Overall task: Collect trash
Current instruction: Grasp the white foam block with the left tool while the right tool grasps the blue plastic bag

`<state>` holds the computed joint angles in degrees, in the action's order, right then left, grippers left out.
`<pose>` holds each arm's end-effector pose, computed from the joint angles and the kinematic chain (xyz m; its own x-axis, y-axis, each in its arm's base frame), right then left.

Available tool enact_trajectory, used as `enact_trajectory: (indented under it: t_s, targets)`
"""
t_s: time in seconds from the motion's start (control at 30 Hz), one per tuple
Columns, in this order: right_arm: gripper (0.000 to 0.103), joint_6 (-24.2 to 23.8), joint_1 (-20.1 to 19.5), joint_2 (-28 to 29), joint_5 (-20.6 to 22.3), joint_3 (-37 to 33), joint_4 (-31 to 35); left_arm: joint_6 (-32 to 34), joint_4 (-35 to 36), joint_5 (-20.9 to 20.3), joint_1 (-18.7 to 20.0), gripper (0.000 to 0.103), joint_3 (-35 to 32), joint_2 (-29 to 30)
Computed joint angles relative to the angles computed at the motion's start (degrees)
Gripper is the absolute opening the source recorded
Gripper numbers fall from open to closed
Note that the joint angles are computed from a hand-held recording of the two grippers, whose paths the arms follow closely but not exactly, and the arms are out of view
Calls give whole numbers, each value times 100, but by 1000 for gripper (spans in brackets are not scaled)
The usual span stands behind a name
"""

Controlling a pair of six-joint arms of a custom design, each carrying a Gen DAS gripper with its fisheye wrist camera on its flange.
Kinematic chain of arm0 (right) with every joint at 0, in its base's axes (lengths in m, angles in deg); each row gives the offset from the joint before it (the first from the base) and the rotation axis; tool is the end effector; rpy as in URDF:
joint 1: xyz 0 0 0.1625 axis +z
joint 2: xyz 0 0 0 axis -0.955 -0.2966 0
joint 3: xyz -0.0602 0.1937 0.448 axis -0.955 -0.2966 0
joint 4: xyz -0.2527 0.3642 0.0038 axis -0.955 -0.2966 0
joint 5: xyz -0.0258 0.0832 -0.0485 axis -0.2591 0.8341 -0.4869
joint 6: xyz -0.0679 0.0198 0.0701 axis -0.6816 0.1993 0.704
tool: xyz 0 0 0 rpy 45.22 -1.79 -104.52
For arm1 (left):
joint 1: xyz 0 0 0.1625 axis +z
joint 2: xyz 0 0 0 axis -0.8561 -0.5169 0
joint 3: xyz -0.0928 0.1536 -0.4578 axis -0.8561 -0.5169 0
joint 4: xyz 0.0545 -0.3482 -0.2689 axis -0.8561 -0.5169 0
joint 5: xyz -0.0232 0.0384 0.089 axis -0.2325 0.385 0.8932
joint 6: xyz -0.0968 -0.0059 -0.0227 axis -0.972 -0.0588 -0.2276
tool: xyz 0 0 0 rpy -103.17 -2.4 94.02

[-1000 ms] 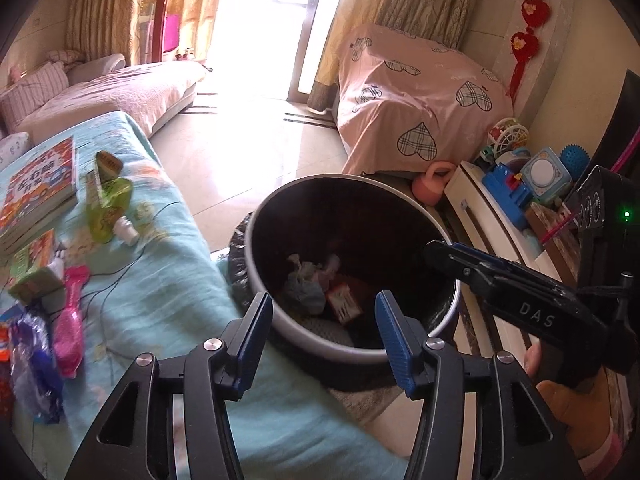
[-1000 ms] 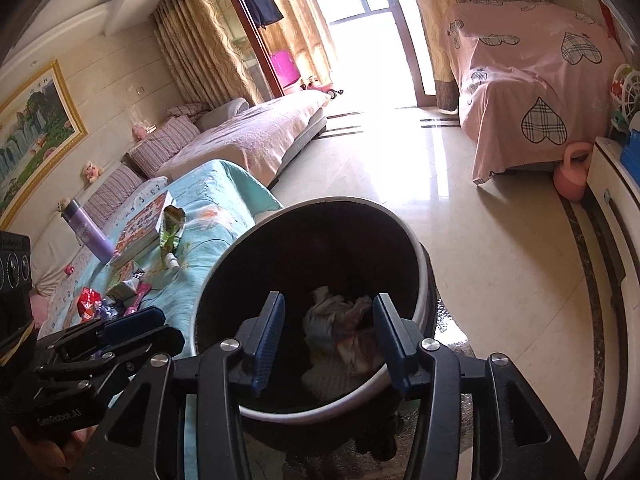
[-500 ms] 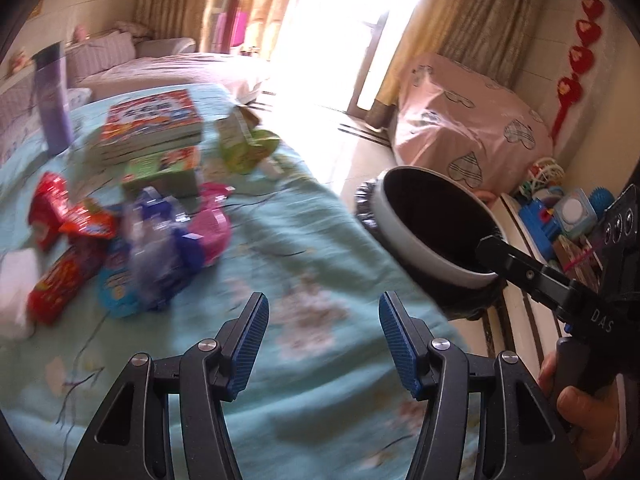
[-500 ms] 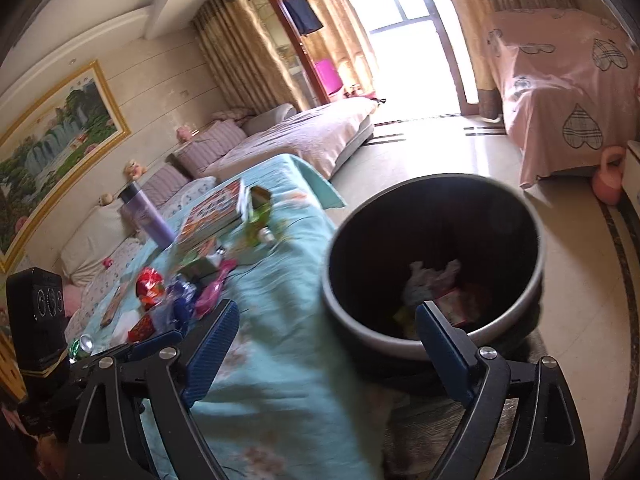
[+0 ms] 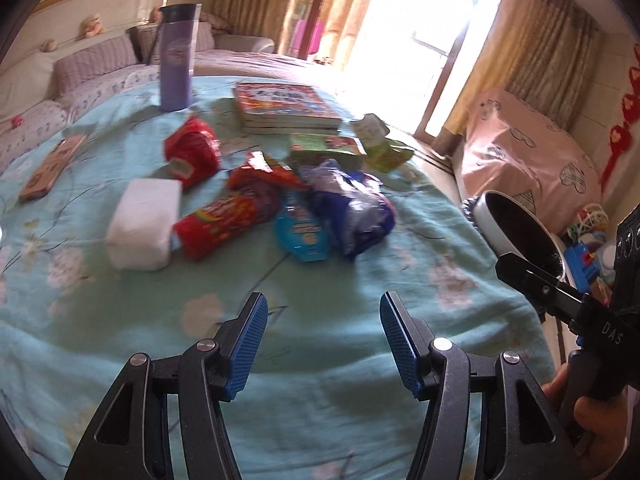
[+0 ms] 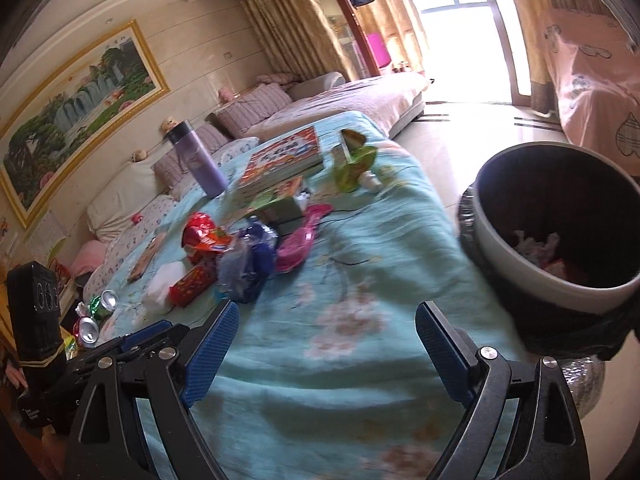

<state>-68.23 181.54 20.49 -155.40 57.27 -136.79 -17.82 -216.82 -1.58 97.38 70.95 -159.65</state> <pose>0.2924 -0.5081 0.0640 -0.8164 -0.4751 0.3284 -0.5765 0.7044 -0.4141 -0.1452 -0.3939 0.2849 -0.8464 -0.1844 -0.4996 0.2603 0.6753 -0.6901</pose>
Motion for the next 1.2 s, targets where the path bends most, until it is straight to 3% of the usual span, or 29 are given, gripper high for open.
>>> enact_trajectory:
  t_s: [0.2,0.4,0.63,0.8,0.97,1.1,1.2]
  targets:
    - [91,24,159,218,43,-148,296,-1227,1576,291,-300,59,70,-774]
    - [91,40,289,409,96,-343,417,-1684,2244,451,-234,59,-17,-1081]
    - [89,54,343,600,126,-713,679,-1030,1769,493,309,59,-243,-873]
    - [78,-8,363,804,4,-1011,910,-26,767,349,927,59,-485,-432]
    - [73,-50,351,1009,-83,-1274,1103,576,149,204,1274,58,-609,-185]
    - [53,-42,347,1104,-125,-1428,1325,824,-74,220,1365,58,-645,-130]
    - [53,-64,345,1094,-103,-1397,1313,807,-61,298,1263,59,-586,-233]
